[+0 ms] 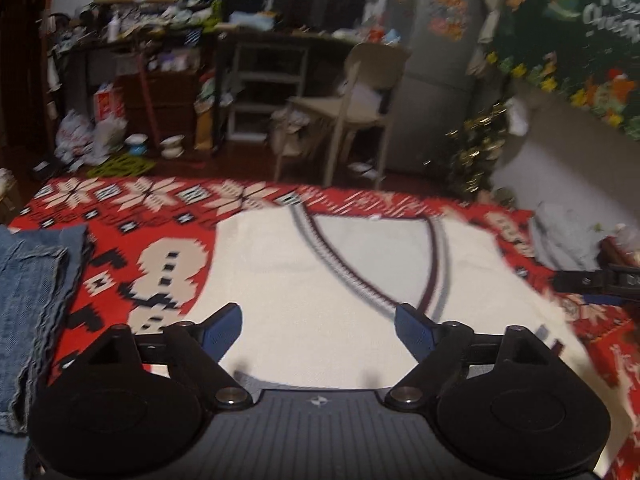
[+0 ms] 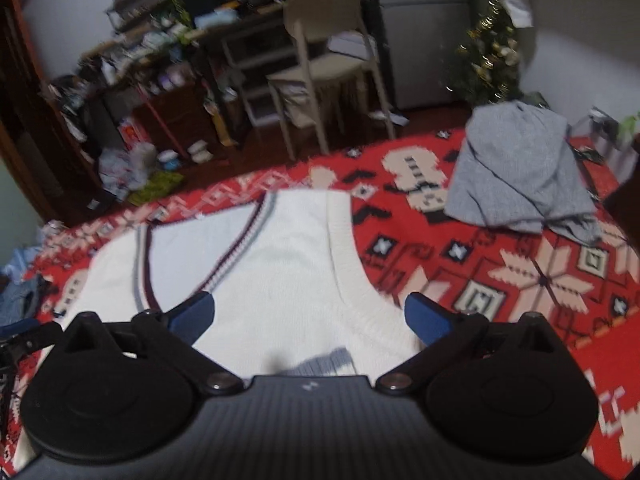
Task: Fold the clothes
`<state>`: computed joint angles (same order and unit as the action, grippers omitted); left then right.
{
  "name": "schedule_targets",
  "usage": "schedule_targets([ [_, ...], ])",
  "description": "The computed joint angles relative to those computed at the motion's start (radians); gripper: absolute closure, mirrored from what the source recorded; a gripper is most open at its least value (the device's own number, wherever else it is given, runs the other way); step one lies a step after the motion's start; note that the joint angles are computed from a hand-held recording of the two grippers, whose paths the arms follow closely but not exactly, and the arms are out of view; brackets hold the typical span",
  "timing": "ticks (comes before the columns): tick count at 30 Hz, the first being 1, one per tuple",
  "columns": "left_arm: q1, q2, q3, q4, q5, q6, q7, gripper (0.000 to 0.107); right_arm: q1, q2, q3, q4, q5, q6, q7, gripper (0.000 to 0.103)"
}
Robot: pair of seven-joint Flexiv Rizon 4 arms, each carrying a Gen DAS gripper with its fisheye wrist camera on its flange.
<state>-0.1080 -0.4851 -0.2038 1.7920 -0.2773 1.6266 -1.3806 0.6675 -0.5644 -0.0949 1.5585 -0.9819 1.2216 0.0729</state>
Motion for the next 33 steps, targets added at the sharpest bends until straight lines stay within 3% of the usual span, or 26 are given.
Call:
schedule_targets([
  [2, 0.034, 0.0, -0.044, 0.012, 0.004, 0.009, 0.025, 0.016, -0.011, 0.0, -0.038, 0.023, -0.055, 0.124, 0.061, 0.001],
  [7, 0.181, -0.018, -0.237, 0.044, -0.038, -0.012, 0.092, 0.016, -0.014, 0.009, -0.051, 0.046, -0.072, 0.135, 0.111, 0.001],
  [11, 0.16, -0.013, -0.22, 0.035, -0.093, -0.06, 0.075, 0.016, -0.027, 0.005, -0.013, 0.05, 0.008, 0.1, 0.079, 0.001],
  [14, 0.19, -0.02, -0.267, 0.041, -0.131, -0.031, 0.102, 0.016, -0.046, -0.009, 0.027, 0.027, 0.093, 0.074, 0.028, 0.001],
  [16, 0.183, -0.019, -0.252, 0.032, -0.132, -0.026, 0.094, 0.018, -0.086, -0.031, 0.087, 0.01, 0.23, 0.129, -0.035, 0.001],
  [19, 0.252, -0.035, -0.326, 0.0, -0.149, -0.053, 0.15, 0.02, -0.037, -0.037, -0.023, 0.045, 0.222, 0.295, 0.066, 0.001],
  [22, 0.241, -0.063, -0.291, -0.093, -0.142, -0.117, 0.223, 0.026, -0.026, -0.034, -0.039, 0.018, 0.214, 0.228, -0.059, 0.001],
  [25, 0.213, -0.114, -0.231, -0.231, -0.136, -0.229, 0.297, 0.034, -0.119, -0.066, 0.093, -0.08, 0.303, 0.126, -0.306, 0.001],
  [27, 0.182, -0.162, -0.173, -0.344, -0.123, -0.327, 0.33, 0.04, -0.141, -0.096, 0.123, -0.157, 0.328, 0.039, -0.447, 0.001],
  [29, 0.145, -0.219, -0.105, -0.469, -0.098, -0.43, 0.358, 0.042, -0.162, -0.155, 0.162, -0.279, 0.353, -0.089, -0.645, 0.003],
  [33, 0.088, -0.338, 0.005, -0.71, -0.077, -0.63, 0.381, 0.057, -0.212, -0.31, 0.275, -0.568, 0.458, -0.281, -1.037, 0.02],
])
